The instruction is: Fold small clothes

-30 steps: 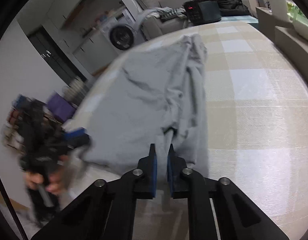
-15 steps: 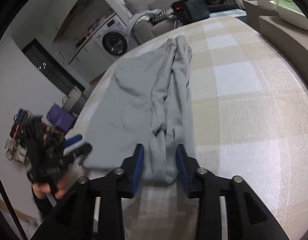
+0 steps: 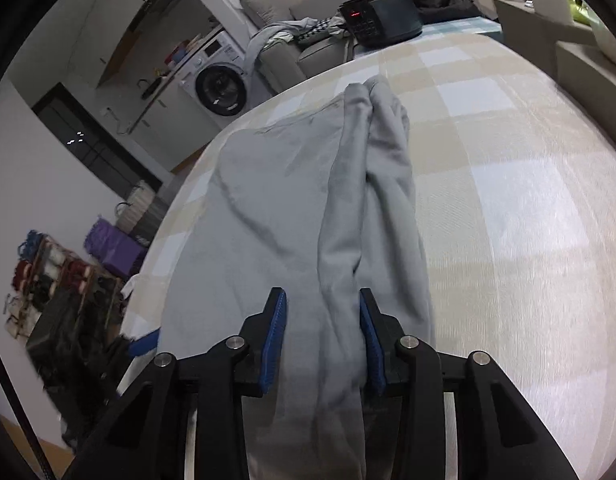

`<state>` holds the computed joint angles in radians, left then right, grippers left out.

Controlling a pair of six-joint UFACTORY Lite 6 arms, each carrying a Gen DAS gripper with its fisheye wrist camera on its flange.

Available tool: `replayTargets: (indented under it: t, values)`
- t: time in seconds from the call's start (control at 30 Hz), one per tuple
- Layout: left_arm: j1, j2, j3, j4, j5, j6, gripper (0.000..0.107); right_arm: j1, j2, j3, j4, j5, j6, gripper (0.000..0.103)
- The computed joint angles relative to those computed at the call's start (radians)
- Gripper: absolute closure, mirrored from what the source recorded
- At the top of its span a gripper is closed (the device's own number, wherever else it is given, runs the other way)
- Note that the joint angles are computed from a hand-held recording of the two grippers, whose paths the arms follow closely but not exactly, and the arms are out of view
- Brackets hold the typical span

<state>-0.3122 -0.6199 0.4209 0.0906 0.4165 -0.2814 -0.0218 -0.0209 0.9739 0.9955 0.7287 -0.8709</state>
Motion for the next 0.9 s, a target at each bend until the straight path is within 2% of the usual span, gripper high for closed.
replayTargets:
  t: [0.03, 0.1, 0.2, 0.3, 0.37, 0.43, 0.53, 0.6, 0.73, 0.9]
  values:
    - [-0.005, 0.002, 0.001, 0.014, 0.0, -0.014, 0.005, 0.013, 0.003, 0.014, -0.023, -0.016, 0.03, 0.091]
    - [-0.01, 0.004, 0.001, 0.028, 0.001, -0.028, 0.005, 0.017, -0.007, 0.027, -0.013, -0.015, 0.023, 0.096]
    - [-0.026, -0.004, -0.004, 0.04, 0.002, -0.056, 0.005, -0.002, -0.068, 0.002, 0.061, -0.008, -0.065, 0.096]
    - [-0.017, -0.002, -0.004, 0.028, 0.0, -0.041, 0.005, 0.01, -0.076, -0.002, -0.005, -0.049, -0.005, 0.096]
    - [-0.019, -0.002, -0.003, 0.032, 0.0, -0.046, 0.005, 0.043, -0.05, -0.007, -0.101, -0.128, 0.075, 0.096]
    - [-0.02, -0.002, -0.004, 0.033, 0.0, -0.049, 0.005, 0.044, -0.017, -0.014, -0.099, -0.146, 0.075, 0.096]
    - [-0.016, -0.003, -0.004, 0.027, 0.001, -0.04, 0.005, 0.002, 0.011, -0.023, -0.019, -0.114, 0.011, 0.095]
    - [-0.007, -0.006, -0.005, 0.003, 0.0, -0.01, 0.005, -0.025, 0.023, -0.002, -0.007, -0.059, 0.005, 0.09]
    - [0.048, -0.023, -0.015, -0.124, -0.004, 0.142, 0.005, -0.068, 0.06, 0.045, 0.04, 0.023, -0.016, 0.084]
    - [0.007, -0.022, -0.016, -0.023, -0.002, 0.027, 0.005, -0.041, 0.151, 0.144, 0.014, 0.015, 0.048, 0.083]
